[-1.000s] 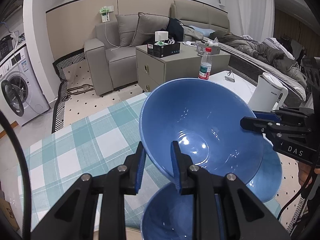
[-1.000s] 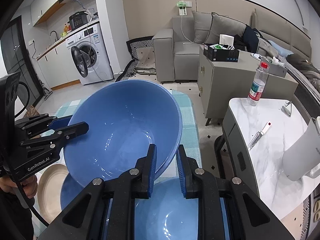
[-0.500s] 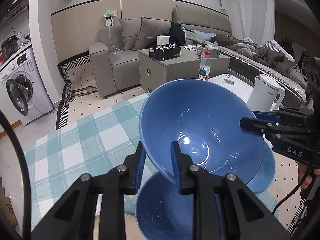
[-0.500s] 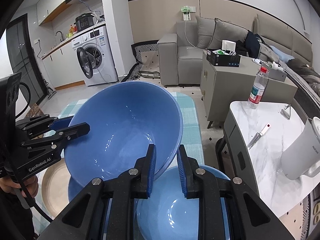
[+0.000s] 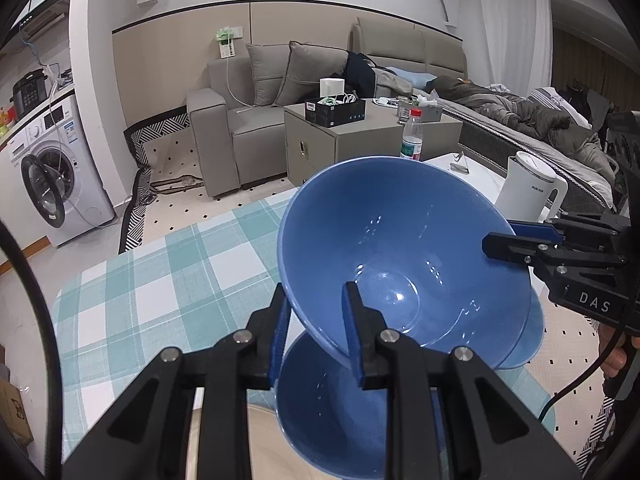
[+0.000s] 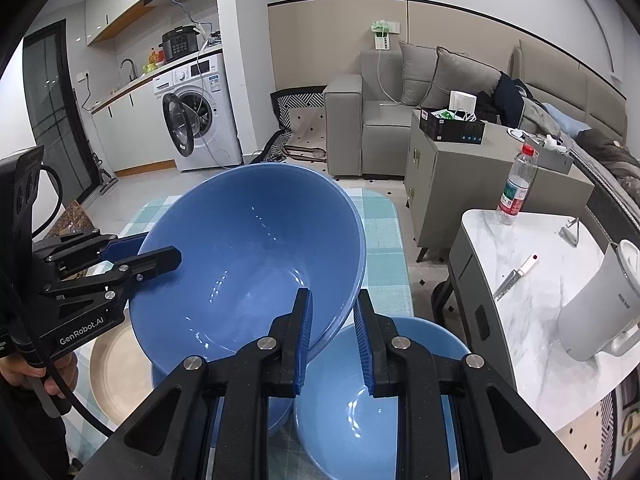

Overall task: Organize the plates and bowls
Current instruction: 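Carry both held blue bowls over the table beside the cream plates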

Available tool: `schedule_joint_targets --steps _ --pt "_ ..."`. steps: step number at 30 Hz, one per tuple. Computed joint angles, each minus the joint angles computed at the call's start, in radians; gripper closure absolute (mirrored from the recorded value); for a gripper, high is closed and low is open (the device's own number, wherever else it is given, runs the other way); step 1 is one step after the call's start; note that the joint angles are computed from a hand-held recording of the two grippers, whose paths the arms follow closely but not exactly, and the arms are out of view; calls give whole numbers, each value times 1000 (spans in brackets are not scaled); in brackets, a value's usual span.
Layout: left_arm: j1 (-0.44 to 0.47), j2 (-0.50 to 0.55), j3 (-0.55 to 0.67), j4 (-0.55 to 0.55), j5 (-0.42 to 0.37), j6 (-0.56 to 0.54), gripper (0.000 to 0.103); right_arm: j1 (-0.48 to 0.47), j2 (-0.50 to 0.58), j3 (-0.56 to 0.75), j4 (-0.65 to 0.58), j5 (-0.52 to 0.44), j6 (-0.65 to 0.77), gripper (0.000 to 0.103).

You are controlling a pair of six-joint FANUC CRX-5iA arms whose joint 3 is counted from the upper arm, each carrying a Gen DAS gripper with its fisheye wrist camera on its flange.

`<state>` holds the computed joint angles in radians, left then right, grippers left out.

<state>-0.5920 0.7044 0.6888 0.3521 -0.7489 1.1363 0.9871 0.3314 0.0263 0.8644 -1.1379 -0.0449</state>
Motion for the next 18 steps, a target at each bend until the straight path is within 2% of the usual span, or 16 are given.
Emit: schedule_joint_targets --steps 18 --pt "12 -118 -203 44 104 -44 79 40 14 8 25 -3 -17 81"
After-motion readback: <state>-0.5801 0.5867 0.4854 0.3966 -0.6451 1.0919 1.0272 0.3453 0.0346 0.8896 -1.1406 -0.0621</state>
